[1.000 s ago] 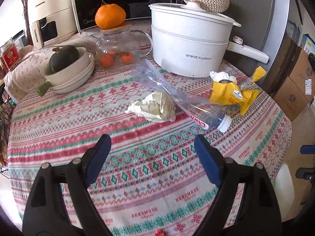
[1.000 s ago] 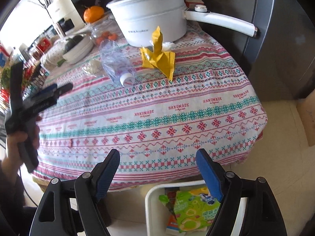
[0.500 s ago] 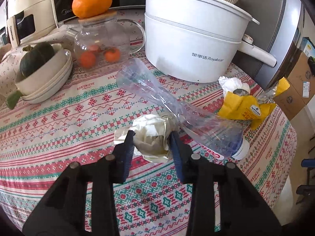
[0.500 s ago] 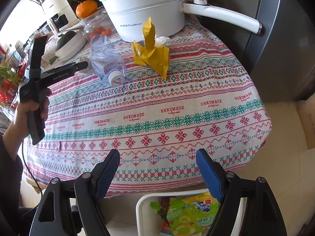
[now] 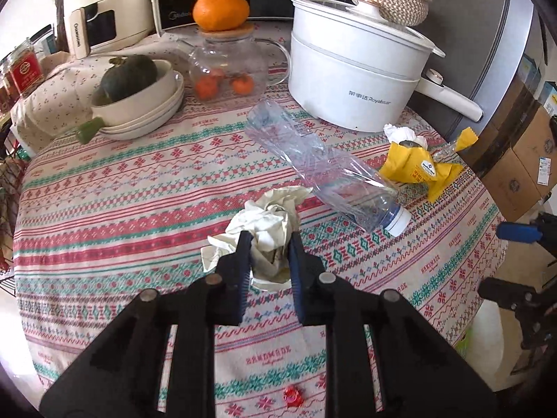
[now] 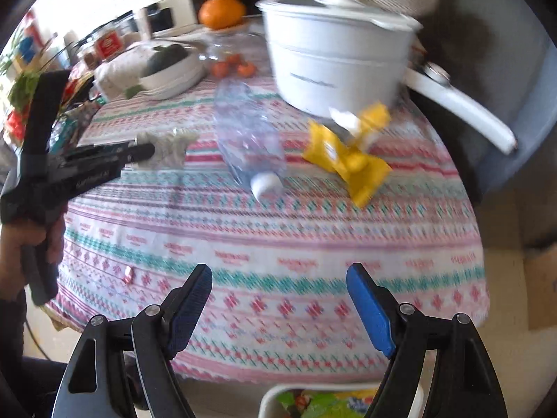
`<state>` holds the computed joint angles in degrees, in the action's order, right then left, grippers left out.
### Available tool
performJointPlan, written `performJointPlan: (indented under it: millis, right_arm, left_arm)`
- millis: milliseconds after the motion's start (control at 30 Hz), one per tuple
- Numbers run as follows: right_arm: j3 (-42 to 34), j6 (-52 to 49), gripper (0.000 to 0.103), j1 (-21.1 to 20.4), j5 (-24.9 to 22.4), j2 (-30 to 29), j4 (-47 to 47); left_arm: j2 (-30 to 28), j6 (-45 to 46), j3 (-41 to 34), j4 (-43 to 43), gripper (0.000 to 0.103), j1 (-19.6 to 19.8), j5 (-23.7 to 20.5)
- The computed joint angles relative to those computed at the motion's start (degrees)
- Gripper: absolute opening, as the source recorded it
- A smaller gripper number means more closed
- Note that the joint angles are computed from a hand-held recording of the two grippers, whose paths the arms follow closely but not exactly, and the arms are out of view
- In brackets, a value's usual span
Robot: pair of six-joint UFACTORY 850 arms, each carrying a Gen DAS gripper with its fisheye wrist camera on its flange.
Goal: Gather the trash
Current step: 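Grasp the clear plastic bottle with the right tool while the left tool holds the tissue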
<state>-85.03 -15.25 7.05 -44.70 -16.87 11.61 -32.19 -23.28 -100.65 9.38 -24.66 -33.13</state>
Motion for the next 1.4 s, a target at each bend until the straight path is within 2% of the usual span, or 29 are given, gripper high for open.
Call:
performJointPlan:
  millis: [233, 467, 667, 733, 833, 1000, 1400]
  right_arm:
    - [-12.06, -1.26, 0.081, 4.25, -1.00, -11.02, -2.01]
    - [-27.92, 4.09, 0.081, 6.12, -7.77, -24.34, -6.89]
    - [-35.04, 7.24, 0.081, 5.90, -12.18, -30.76, -10.89]
    - [-35.32, 7.33, 0.075, 5.74, -12.55, -31.50, -10.80]
    - [-31.99, 7.67, 0.074, 5.69, -8.83, -29.71, -10.82]
    - [-26.85, 8.11, 0.073, 5.85, -6.54, -25.51, -11.11]
    - [-10.46, 5.68, 0.071, 4.73, -2.69, -7.98, -8.68]
  left_arm:
    - [4.19, -3.44, 5.61, 4.68, 0.022, 0.67, 0.60]
    - [4.74, -3.74, 6.80, 5.97, 0.022, 1.32, 0.75]
    - [4.73, -2.93, 7.12, 4.86, 0.022, 1.89, 1.07]
    - [4.89, -2.91, 7.25, 4.76, 0.022, 1.94, 1.23]
    - [5.32, -3.81, 7.55, 5.58, 0.022, 1.78, 1.42]
    - [5.94, -5.94, 7.61, 7.45, 0.022, 1.07, 1.17]
    - [10.39, -10.56, 9.23, 12.60, 0.022, -3.73, 1.02]
